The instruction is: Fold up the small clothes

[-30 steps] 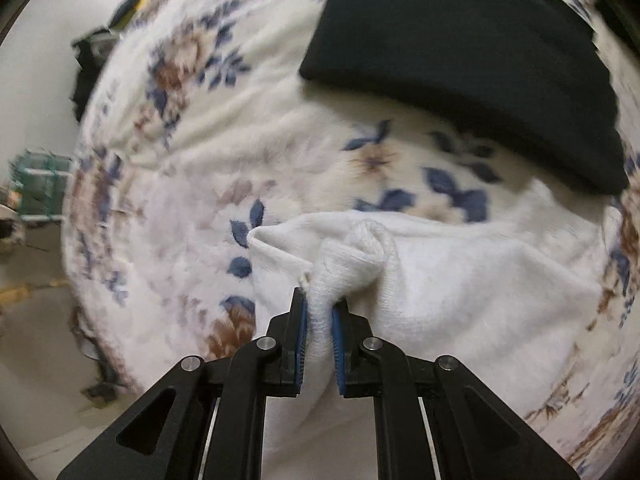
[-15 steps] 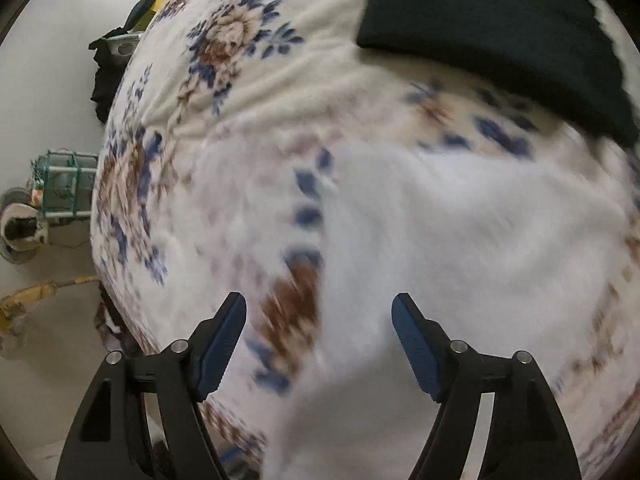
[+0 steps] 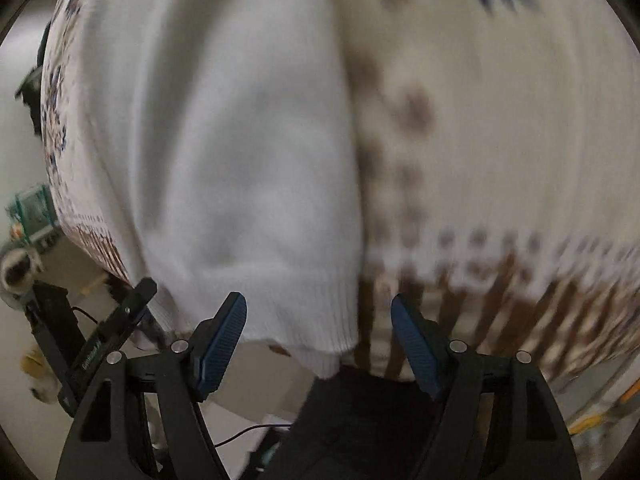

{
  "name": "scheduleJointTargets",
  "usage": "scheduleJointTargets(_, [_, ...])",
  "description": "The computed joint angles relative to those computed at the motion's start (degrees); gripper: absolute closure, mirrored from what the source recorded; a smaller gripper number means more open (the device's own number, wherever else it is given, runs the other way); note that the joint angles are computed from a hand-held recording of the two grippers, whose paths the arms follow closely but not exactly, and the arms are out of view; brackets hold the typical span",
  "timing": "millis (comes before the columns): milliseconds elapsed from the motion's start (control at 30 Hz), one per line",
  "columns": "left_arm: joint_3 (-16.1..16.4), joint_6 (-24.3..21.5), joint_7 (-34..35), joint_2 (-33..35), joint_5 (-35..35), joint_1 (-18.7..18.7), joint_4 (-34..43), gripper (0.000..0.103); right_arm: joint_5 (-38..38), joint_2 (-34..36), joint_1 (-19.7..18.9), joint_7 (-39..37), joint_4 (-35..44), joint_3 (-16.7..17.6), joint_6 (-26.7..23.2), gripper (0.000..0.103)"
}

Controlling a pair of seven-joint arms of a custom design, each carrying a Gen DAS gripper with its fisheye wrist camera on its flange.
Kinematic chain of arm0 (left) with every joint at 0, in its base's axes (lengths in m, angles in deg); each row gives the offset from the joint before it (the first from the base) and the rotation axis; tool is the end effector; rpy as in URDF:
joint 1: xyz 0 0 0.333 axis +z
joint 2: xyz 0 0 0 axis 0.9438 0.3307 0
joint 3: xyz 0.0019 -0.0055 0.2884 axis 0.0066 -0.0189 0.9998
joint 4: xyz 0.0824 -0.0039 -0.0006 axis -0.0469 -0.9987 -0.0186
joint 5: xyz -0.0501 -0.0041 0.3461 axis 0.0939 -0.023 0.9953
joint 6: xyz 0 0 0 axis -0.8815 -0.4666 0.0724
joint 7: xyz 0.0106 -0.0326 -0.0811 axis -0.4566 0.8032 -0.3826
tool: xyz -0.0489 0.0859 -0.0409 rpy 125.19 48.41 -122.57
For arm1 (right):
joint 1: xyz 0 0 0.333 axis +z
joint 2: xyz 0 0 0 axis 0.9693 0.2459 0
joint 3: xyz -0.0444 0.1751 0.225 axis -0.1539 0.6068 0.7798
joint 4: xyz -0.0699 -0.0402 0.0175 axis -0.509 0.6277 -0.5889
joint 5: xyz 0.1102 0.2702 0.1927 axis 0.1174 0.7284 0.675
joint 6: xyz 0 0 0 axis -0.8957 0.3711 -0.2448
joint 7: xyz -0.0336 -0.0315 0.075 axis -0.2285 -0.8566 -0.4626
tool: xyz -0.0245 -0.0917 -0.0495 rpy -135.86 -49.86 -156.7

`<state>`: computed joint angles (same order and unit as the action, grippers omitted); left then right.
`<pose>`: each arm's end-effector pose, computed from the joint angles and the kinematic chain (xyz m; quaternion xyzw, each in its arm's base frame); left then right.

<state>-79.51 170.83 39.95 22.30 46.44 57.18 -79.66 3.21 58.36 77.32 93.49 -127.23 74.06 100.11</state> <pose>0.5668 -0.2636 0.4365 0.6897 -0.7087 0.0534 0.1390 0.5548 0.0859 0.3152 -0.4568 0.8381 0.2916 0.0625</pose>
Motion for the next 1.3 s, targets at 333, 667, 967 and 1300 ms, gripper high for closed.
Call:
scheduleJointTargets(333, [0.0,3.1,2.7,-3.8,7.0,-3.1,-0.8,0.101,-1.1,-14.2,6.4,5.7,-20.0,0.0,17.4,0.098])
scheduleJointTargets(667, [1.1,-0.5,8.6,-0.2,6.4,0.0,0.2,0.100,-0.5,-21.4,12.0,13.3,-25.7,-0.8,19.3,0.100])
scheduleJointTargets(967, [0.0,-6.0,13.8,3.2,-2.8,3.9,5.5,0.091,18.2,-15.9,12.6,3.8,-26.8,0.5,25.1,0.091])
scheduleJointTargets(1300, [1.0,-2.9,9.4,0.2,-3.5,3.7,0.1,0.054,27.9,-26.9,11.2,-1.8,-39.6,-3.6,26.7,0.041])
